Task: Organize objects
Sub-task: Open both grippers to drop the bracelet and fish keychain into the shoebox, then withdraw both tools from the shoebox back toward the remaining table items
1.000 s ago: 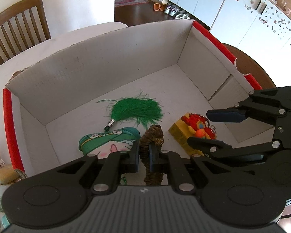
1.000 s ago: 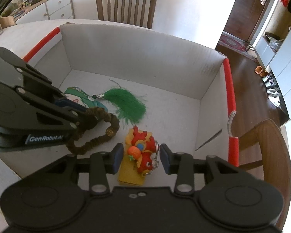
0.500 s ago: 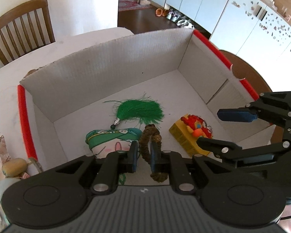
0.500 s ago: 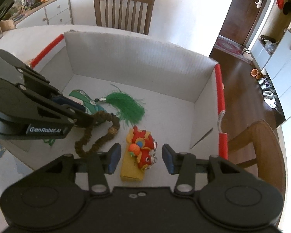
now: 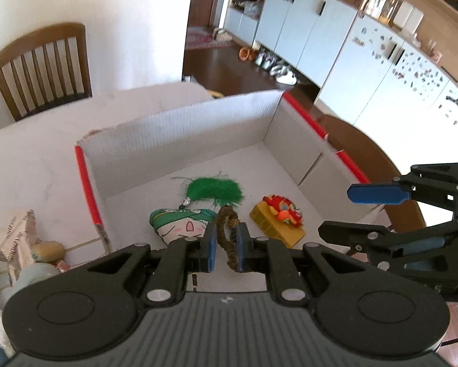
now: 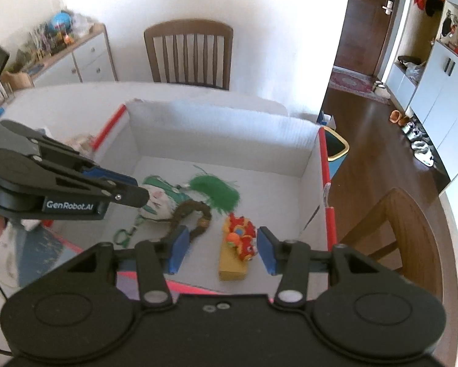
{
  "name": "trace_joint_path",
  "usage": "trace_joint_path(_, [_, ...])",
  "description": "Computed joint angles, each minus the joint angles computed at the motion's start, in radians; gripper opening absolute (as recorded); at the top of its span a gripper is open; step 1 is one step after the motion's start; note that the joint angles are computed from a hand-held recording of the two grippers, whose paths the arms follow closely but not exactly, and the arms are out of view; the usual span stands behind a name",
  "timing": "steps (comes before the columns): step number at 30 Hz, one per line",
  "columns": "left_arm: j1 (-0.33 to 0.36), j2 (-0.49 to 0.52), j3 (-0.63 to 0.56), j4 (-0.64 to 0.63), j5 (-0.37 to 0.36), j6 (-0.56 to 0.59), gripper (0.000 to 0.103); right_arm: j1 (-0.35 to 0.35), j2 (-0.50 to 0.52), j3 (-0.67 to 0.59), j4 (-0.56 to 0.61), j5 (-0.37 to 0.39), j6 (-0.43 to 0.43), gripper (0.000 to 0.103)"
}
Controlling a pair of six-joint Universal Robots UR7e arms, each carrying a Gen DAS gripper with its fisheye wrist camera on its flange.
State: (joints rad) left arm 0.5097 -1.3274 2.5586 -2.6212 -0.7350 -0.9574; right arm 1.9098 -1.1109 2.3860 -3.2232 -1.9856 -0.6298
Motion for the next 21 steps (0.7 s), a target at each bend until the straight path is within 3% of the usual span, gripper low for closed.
trace_joint_path(12, [-0.217, -0.264, 0.076, 0.313, 0.031, -0.231, 0.013, 0.128, -0.063, 0.075, -0.042, -0.014, 0.152, 0.053])
trace_joint_path(21, [-0.422, -0.566, 0.105, 0.790, 0.007, -0.496, 0.013, 0.234, -0.035, 0.116, -0.102, -0.034, 0.306, 0.063])
